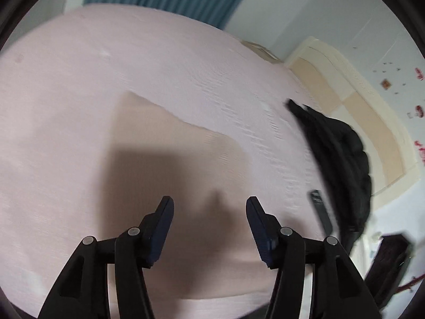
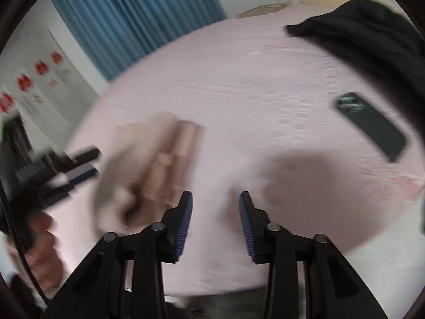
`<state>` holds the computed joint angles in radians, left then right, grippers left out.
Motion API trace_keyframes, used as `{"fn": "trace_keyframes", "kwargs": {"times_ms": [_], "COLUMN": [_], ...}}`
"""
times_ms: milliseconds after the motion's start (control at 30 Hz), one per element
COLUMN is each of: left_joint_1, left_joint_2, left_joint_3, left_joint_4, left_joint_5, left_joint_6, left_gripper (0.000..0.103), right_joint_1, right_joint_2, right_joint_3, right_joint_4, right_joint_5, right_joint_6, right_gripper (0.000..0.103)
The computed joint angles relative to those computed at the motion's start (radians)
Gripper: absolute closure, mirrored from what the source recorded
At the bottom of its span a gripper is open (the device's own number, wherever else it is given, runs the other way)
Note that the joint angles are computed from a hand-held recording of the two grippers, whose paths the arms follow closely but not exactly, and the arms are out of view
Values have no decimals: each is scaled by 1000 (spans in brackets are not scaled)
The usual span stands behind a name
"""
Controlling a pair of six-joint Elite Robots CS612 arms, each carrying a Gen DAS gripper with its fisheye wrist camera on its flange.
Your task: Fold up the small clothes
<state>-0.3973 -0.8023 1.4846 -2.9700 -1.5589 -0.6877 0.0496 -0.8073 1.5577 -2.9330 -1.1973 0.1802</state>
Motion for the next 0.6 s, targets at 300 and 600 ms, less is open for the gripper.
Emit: {"fn": "trace_keyframes", "kwargs": {"times_ms": [300,600], "left_joint_1": [38,68], "left_joint_2": [-49,-40], "left_joint_3": [100,136], "left_joint_4": [57,-26], "left_joint_5": [107,27], "left_joint_6": [-5,-42], "left_gripper": [49,49], "right_joint_1": [71,62], "right_joint_2": [101,85], "right_joint_3": [-165,-120], "right_joint_4": [64,-98], "right_joint_5": [65,56], "right_joint_6": [52,-58], "right_gripper": [78,95]}}
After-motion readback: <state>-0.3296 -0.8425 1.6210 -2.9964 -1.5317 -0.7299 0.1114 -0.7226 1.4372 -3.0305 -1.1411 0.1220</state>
